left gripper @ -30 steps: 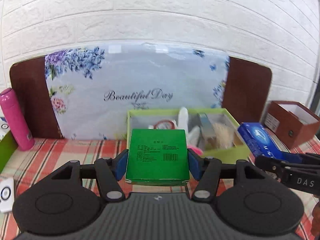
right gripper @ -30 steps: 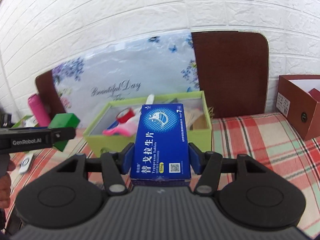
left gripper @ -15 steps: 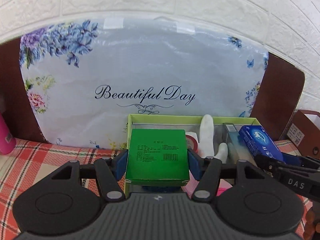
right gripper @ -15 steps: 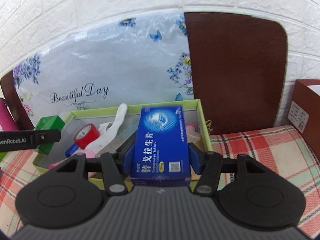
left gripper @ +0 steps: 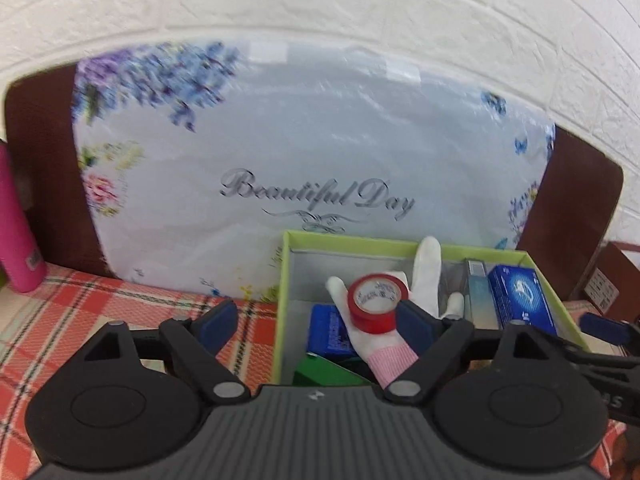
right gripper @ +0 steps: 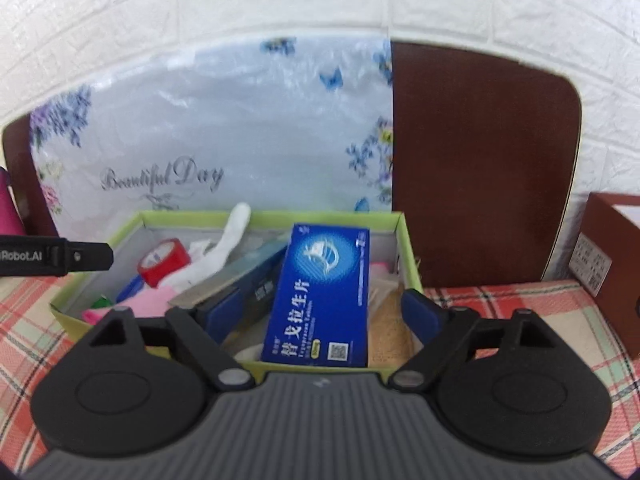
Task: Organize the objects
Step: 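Carry the green box and blue medicine box into the lime-green box and release, then move both grippers back toward the steel wool and black tape roll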
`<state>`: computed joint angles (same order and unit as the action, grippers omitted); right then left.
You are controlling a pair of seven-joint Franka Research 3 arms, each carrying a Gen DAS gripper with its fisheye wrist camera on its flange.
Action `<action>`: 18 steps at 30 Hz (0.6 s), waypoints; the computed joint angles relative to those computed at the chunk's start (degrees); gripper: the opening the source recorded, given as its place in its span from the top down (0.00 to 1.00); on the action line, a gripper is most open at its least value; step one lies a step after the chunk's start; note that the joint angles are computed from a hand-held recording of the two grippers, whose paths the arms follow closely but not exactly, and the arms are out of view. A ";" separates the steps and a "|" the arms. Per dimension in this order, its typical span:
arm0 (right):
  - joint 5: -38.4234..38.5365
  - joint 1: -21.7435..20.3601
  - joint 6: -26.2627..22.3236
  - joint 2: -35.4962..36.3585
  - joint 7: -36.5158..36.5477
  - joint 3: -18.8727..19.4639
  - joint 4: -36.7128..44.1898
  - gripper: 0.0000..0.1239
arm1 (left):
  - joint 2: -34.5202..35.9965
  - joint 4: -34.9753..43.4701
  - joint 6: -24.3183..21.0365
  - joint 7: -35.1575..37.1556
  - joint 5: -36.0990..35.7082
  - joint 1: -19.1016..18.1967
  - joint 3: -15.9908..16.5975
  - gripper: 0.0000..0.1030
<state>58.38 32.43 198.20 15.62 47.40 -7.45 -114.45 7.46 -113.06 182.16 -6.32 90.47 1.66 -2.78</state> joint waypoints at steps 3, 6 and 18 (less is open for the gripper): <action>-13.31 -9.83 2.29 -5.12 11.91 9.59 -7.10 0.17 | -4.23 -2.76 -1.98 -3.91 3.56 0.00 -0.46 0.12; -25.27 -14.90 3.09 -10.48 23.84 13.38 -14.31 0.17 | -9.43 -7.48 -2.70 -4.49 4.01 0.35 -1.40 0.05; -11.27 -15.13 6.54 -27.97 14.61 21.19 -34.13 0.17 | -29.56 -28.35 -3.57 4.38 -5.33 1.85 -7.66 0.04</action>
<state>47.11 17.30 204.74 -12.35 62.01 13.74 -148.57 -22.10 -141.41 178.58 -1.93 85.13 3.51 -10.44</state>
